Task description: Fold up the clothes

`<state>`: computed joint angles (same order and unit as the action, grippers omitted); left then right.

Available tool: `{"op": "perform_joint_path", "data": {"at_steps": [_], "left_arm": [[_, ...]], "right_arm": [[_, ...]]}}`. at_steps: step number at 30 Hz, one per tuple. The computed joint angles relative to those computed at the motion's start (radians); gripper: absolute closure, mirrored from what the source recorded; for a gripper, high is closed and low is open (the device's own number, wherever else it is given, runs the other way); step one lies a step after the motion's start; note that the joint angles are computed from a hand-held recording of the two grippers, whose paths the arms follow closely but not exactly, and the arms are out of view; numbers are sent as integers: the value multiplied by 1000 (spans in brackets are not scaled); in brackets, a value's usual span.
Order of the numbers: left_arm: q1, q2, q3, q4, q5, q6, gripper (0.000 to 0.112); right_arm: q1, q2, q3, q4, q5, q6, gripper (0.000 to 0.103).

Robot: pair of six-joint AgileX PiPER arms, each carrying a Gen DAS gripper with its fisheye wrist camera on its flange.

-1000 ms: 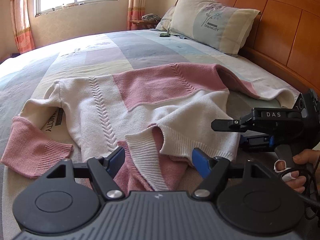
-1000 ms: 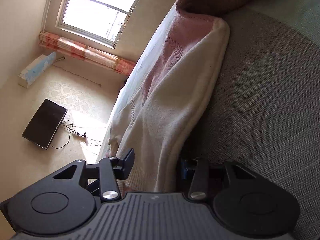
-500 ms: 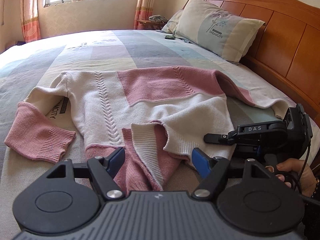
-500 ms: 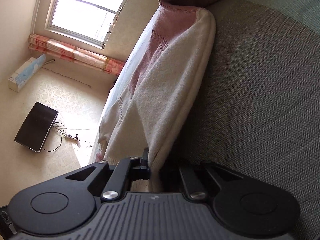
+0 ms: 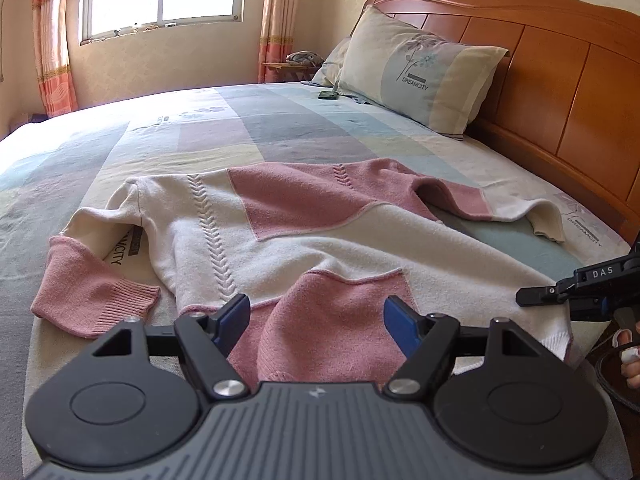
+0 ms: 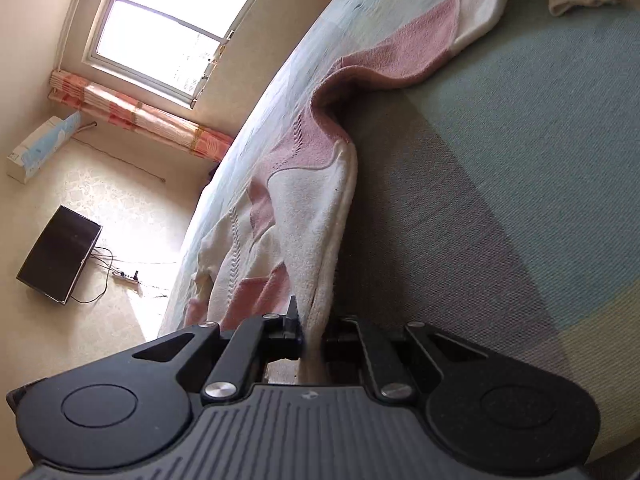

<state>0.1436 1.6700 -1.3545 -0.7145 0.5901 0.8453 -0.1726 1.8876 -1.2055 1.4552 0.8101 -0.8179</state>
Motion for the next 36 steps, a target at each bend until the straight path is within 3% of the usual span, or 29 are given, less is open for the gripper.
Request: {"op": "perform_joint_path", "data": {"at_steps": [9,13,15,17,18,23,29,36], "left_arm": [[13,-29,22,14,13,8,38],[22,-16,-2,81,39,-73,37],[27,-2,-22,130,59,-140,37],[33,14,-44,184,80,-219,37],[42,19,-55,191,95,-242,37],[124,25,-83,129,171,-273,32],[227,2,-66,67,203,-247,29],[381,6,-68,-19,243,-237,26]], "right_arm": [[-37,-62,-23,-304,-1,173,90],[2,-152,9,-445,-127,266,82],[10,-192,30,-478,-172,263,73],[20,-224,44,-511,-209,254,45],[35,-235,43,-535,-224,254,38],[195,-241,-28,-772,-279,365,16],[446,-143,-225,-1032,-280,484,3],[733,67,-583,-1406,-163,665,0]]}}
